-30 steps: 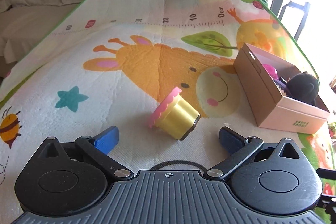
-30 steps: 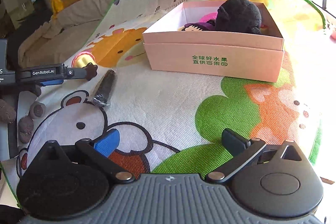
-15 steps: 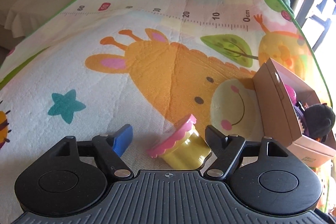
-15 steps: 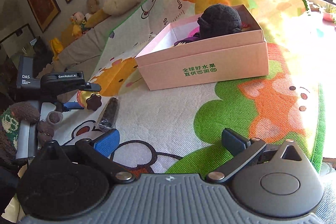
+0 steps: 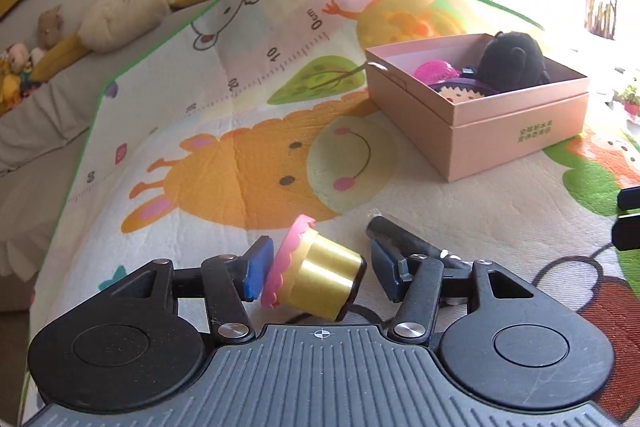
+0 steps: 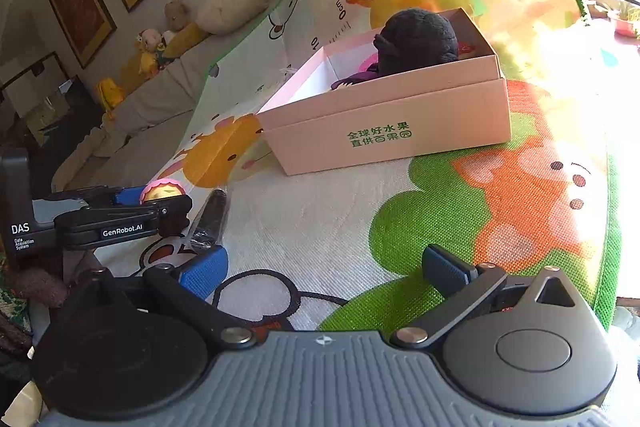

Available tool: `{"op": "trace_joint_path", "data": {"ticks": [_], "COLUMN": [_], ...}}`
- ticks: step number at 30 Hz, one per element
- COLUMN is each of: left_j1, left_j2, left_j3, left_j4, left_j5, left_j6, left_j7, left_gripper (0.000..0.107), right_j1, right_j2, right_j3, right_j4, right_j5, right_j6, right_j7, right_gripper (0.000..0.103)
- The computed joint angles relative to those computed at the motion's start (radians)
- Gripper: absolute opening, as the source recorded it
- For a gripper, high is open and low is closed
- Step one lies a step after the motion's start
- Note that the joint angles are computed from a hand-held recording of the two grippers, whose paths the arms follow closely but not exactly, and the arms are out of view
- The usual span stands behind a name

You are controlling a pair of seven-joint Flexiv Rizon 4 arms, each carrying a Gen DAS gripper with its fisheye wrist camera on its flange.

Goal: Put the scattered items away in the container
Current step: 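Grasp the pink-lidded yellow ice-cream toy with the left gripper and lift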

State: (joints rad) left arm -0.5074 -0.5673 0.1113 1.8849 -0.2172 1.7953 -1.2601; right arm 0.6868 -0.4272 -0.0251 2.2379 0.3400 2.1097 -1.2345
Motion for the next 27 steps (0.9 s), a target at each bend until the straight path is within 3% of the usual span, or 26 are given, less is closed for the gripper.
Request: {"op": "trace_joint_path", "data": {"ticks": [6,8,11,15,18,23,27], "left_j1": [0.207,0.206,0.152,0.192,0.215,0.37,0.337], "left_j2": [0.04,0.033,0.022,0.032,0.038,0.014,-0.003], "left_j3": [-0.253,-0.256,-0.197,-0.229,-0.249,-0.415,-0.368], "left_j4": [0.079,0.072,0.045,0.061,0.075,0.084,0.047], "left_j5": [0.102,0.104,0.065,0.054,0.029,0.042,0.059], "left_j6": [0.045,0.05,0.04,0.04,0.029,0.04,0.005], "left_j7": [0.012,0.005,-0.016,-0.058,-0.112,-0.232,-0.249], "left_gripper": [0.076,0.083,0.087,0.094,0.094,0.094,0.083], "right_j1": [0.022,0.018,0.06,0.069,0.04,0.037,0.009], "right_j2": [0.005,0.005,0.01,0.011,0.006,0.004,0.001], "right_j3": [-0.018,-0.014,-0.052,-0.059,-0.03,-0.027,-0.002], "right_j4": [0.0,0.001,-0.002,-0.002,0.0,-0.002,0.002], "right_j5": [0.019,0.017,0.041,0.047,0.033,0.033,0.017], "right_j6": [-0.01,-0.01,-0.031,-0.03,-0.012,-0.011,0.004], "right_j7": [-0.012,-0.01,-0.031,-0.035,-0.021,-0.021,-0.008], "right_gripper": [0.103,0.103,0.103,0.103,0.103,0.103,0.103]}}
